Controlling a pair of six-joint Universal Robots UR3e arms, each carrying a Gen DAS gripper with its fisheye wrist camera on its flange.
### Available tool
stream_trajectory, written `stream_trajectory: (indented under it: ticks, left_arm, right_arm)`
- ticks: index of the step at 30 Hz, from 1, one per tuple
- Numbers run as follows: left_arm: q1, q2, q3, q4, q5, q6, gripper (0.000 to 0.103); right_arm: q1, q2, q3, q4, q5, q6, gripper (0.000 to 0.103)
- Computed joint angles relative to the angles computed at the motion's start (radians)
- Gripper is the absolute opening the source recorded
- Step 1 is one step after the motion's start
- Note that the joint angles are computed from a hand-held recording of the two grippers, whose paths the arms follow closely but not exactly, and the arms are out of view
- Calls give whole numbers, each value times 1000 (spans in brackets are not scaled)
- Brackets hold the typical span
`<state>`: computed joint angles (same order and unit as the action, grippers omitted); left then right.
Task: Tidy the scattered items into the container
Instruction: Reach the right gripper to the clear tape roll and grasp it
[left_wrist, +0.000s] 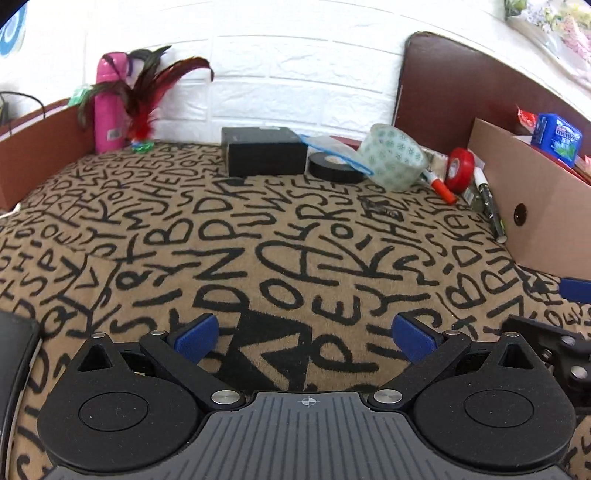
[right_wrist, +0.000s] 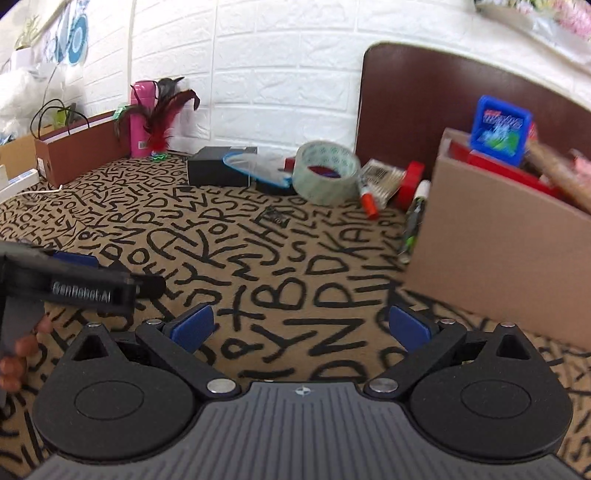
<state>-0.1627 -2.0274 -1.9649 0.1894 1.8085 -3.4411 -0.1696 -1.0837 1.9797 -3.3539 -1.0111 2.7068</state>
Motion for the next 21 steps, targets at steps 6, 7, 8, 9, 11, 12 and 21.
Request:
stream_trajectory:
  ticks: [6,7,8,9,11,12,21]
  left_arm:
    - [80,-53,75,32,-113,4,103]
    - [90,-64,104,23,-125,4,103]
    - [100,-77,134,15,-138,4,103]
    - [110,-92,168,7,-151,6,103]
    - [126,-126,247,-12,-173,16,103]
    - [131,-148,295,-23,-183,24,103]
    - [165,-408,774,-148,-217,36,98]
  right_arm:
    - [57,60,-125,53,-46,32,98]
    - [65,71,-151,64,-52,31,98]
    - [75,86,-179,74,-60,31,98]
    - [87,103,-212,81,-69,33,98]
    - [109,143,-286,97,-88,37,97]
    - [120,167,-331,109,-97,40,96]
    - [216,478,-935,323,-211,82,82]
